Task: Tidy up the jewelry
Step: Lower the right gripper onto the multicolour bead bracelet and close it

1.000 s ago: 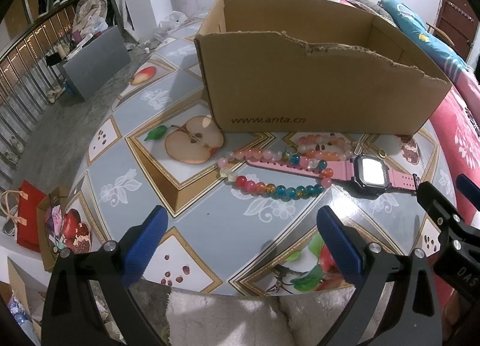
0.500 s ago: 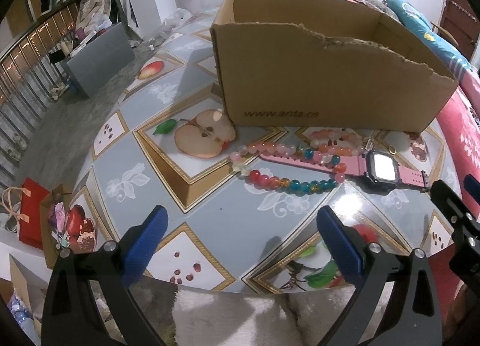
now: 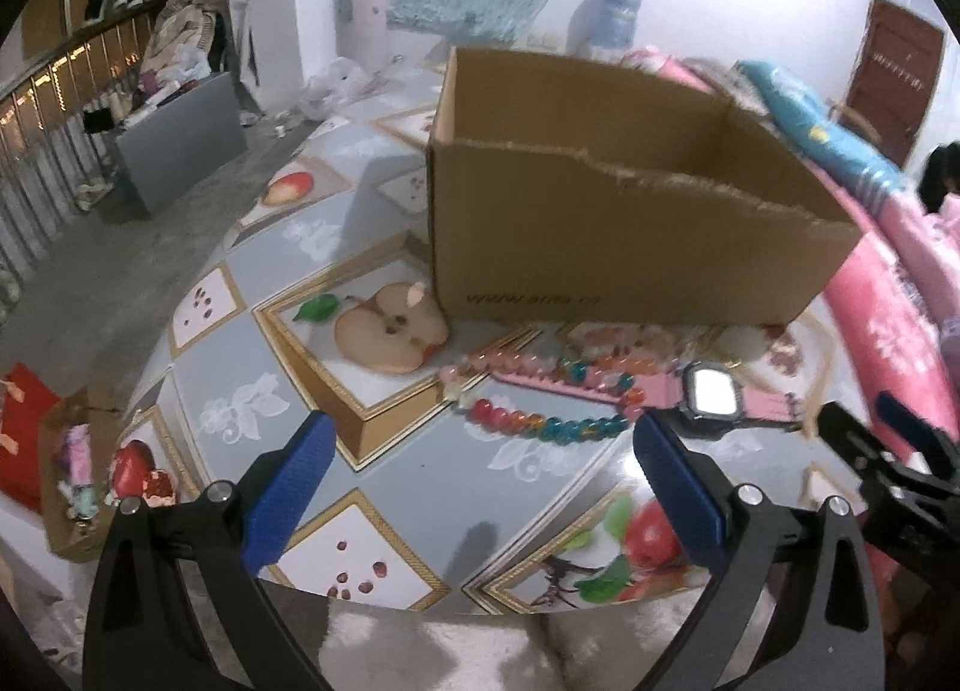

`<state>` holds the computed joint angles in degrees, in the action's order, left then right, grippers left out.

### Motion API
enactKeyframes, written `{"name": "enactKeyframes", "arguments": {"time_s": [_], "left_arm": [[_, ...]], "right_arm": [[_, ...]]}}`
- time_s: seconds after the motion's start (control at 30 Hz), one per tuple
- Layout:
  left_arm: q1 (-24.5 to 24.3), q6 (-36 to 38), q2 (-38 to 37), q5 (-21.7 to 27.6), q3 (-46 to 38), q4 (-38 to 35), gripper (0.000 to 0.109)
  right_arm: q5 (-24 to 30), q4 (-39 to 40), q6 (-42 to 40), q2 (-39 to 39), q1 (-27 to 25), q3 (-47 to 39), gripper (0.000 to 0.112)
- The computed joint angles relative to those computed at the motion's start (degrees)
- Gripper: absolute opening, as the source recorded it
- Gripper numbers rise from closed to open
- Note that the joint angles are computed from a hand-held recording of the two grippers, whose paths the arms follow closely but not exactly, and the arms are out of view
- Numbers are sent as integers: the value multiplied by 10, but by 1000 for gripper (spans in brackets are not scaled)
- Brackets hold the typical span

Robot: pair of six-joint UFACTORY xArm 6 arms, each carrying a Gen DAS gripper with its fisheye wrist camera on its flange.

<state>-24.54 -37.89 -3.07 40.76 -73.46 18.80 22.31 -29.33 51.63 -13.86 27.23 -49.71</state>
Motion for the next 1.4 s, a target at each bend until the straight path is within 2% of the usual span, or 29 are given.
{"name": "enactKeyframes", "arguments": {"time_s": [0.1,0.2,0.3,0.4,0.47,0.57,0.6,0.67,0.7,0.83,1.07,1.3,1.4], "left_arm": [[13,42,-30,-76,42,-74,97],[18,54,-43,-115,61,-93,97],[21,89,-33,-96,47,-117,97],[25,81,-18,-72,30,-96,97],[29,93,-7,-67,23,-92,97],[33,119,11,-64,12,-82,97],[34,127,16,-63,9,-79,97],[38,143,28,-61,2,-78,97],[40,156,33,-64,0,-85,97],[46,190,48,-63,-8,-100,86],[49,242,75,-44,-33,-130,59],[54,258,99,-6,-61,-147,36],[56,260,105,5,-68,-154,33]], "right_arm": [[-34,21,-24,-3,-4,10,95],[-70,42,-52,0,-6,14,95],[-115,99,-111,13,-1,12,88],[-136,222,-238,41,19,-9,75],[-130,312,-329,66,36,-34,69],[-106,373,-393,98,48,-70,56],[-97,397,-416,108,51,-82,49],[-78,436,-456,125,56,-102,42],[-72,444,-465,132,57,-108,36],[-43,450,-493,144,60,-121,25],[-11,391,-476,165,60,-146,22],[15,393,-501,180,63,-166,19],[18,379,-494,187,63,-175,19]]}}
